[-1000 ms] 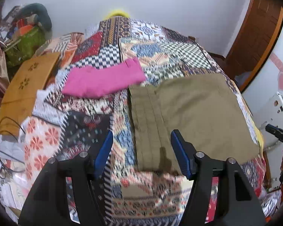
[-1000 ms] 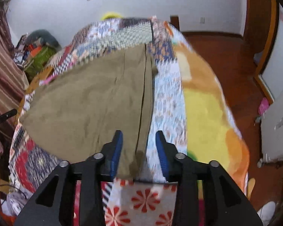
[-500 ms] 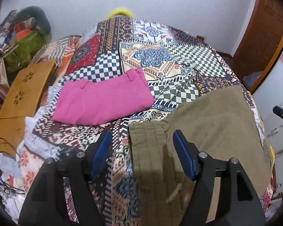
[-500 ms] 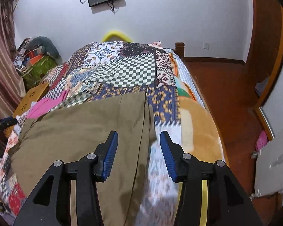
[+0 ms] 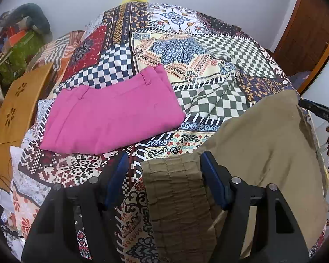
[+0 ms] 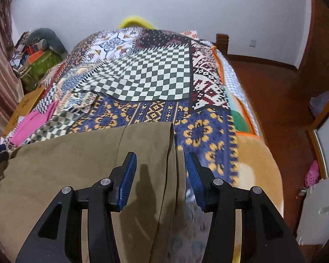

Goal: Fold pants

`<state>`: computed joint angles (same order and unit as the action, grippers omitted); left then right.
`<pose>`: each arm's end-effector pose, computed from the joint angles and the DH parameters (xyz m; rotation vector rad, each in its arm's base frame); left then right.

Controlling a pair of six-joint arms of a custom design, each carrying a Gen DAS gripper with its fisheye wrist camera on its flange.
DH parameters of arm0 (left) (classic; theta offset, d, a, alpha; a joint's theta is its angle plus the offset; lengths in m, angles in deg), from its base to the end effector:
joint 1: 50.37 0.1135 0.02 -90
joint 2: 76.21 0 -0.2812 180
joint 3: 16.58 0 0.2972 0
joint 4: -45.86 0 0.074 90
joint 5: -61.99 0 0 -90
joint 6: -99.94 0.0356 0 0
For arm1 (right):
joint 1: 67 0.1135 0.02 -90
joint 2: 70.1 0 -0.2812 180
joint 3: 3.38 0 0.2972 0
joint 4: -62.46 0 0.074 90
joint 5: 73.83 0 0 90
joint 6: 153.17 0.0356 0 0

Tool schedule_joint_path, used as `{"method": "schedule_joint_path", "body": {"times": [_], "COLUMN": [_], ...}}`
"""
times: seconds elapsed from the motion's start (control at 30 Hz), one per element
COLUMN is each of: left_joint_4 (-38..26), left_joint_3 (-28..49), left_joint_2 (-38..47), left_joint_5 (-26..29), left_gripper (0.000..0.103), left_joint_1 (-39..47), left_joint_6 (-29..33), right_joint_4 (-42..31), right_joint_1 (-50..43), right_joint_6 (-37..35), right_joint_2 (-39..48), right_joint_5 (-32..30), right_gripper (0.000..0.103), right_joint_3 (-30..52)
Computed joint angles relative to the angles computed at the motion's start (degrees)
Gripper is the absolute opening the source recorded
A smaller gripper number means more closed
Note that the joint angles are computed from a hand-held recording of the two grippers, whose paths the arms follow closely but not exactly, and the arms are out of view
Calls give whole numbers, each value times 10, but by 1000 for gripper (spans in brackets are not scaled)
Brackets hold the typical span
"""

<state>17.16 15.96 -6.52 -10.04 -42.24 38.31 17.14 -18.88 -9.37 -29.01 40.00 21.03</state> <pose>0.2029 0.0179 0.0993 0.5513 2.5812 -0.2194 0.1060 0.0967 0.1189 0.2567 2.5046 0.1527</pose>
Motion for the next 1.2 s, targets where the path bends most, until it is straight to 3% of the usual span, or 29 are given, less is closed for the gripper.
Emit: {"method": "schedule_joint_path", "body": {"times": [0.13, 0.27, 0.37, 0.4, 0.47, 0.7, 0.93, 1.03, 1.1, 1.17, 1.2], "left_joint_4": [17, 31, 34, 32, 27, 25, 34, 18, -3, -46, -68], "left_joint_3": [-2, -10, -16, -17, -18, -31, -16, -31, -41, -36, -33], "left_joint_2": [15, 17, 9, 9, 3, -41, 3, -64, -124, -163, -177], "left_joint_5": [4, 9, 14, 19, 19, 10, -6, -36, -46, -15, 1], "left_gripper": [70, 70, 66, 63, 56, 54, 54, 55, 58, 61, 61], "left_joint_1": [3, 8, 12, 13, 8, 4, -2, -24, -25, -9, -3], "left_joint_6": [-6, -10, -10, -9, -6, -21, -28, -19, -11, 5, 12], "right_joint_4": [89, 130, 138, 142, 139, 110, 140, 103, 55, 30, 20], "right_joint_1": [-77, -93, -78, -78, -59, -12, -42, -43, -34, 0, 20], "right_joint_6": [-80, -109, -115, -123, -118, -102, -141, -127, -101, -70, -58], "right_joint_2": [50, 76, 102, 109, 114, 131, 234, 219, 191, 149, 128], "right_joint_5": [-72, -88, -70, -67, -42, 49, 30, 28, 27, 39, 45], "right_gripper": [44, 41, 13, 11, 9, 6, 6, 11, 34, 49, 50], "right_joint_3": [-10, -14, -9, -7, -5, 13, 42, 53, 65, 67, 71]}}
